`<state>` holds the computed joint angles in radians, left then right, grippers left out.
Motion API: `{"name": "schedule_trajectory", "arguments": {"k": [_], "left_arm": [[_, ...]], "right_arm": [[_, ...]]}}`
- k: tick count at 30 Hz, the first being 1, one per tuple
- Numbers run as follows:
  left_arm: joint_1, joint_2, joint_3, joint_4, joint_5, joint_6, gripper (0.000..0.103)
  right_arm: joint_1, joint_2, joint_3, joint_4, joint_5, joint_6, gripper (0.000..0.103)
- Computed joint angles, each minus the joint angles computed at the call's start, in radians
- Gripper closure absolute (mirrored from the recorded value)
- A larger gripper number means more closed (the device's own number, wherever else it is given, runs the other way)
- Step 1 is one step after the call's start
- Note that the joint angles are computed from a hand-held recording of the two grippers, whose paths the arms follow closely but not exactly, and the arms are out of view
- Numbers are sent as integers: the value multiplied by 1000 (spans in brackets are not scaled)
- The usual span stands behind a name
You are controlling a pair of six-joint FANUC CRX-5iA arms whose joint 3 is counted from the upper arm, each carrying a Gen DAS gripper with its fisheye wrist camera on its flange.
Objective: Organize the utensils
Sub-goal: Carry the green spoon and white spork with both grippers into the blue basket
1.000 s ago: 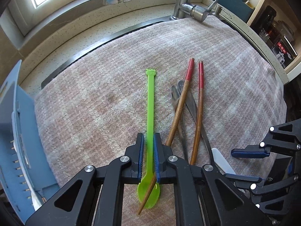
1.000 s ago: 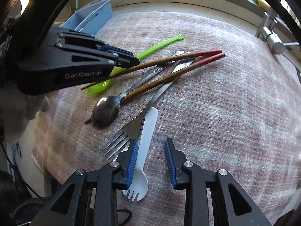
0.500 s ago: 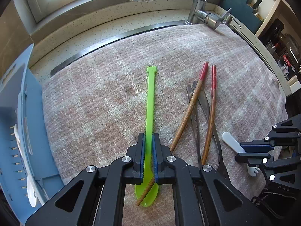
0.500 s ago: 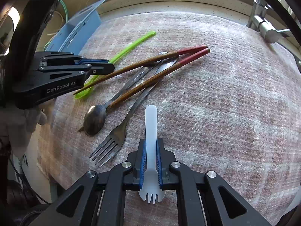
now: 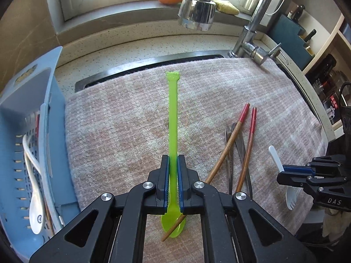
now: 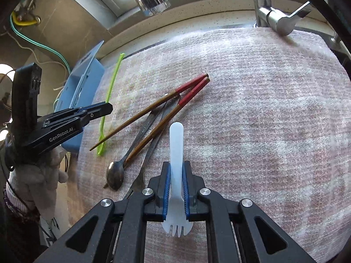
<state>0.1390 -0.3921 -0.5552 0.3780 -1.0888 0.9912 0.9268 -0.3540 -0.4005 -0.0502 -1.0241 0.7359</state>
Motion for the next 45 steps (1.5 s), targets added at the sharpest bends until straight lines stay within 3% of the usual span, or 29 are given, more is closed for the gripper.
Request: {"name": "schedule_trajectory", "arguments": {"k": [9, 11, 23, 34, 45], "left_arm": [[52, -59, -16, 74, 29, -22, 97], [71, -75, -17, 85, 17, -37, 98], [300, -177, -39, 130, -58, -121, 98], [540, -183, -50, 137, -127, -193, 98], [608, -144, -43, 113, -108, -194, 98]], "right_arm": [[8, -14, 17, 38, 19, -15, 93], [10, 24, 47, 42, 39, -5, 93], [13, 131, 200, 9, 89, 90, 93], [36, 344, 441, -80, 108, 239, 93], [49, 554, 671, -158, 56, 318, 93]]}}
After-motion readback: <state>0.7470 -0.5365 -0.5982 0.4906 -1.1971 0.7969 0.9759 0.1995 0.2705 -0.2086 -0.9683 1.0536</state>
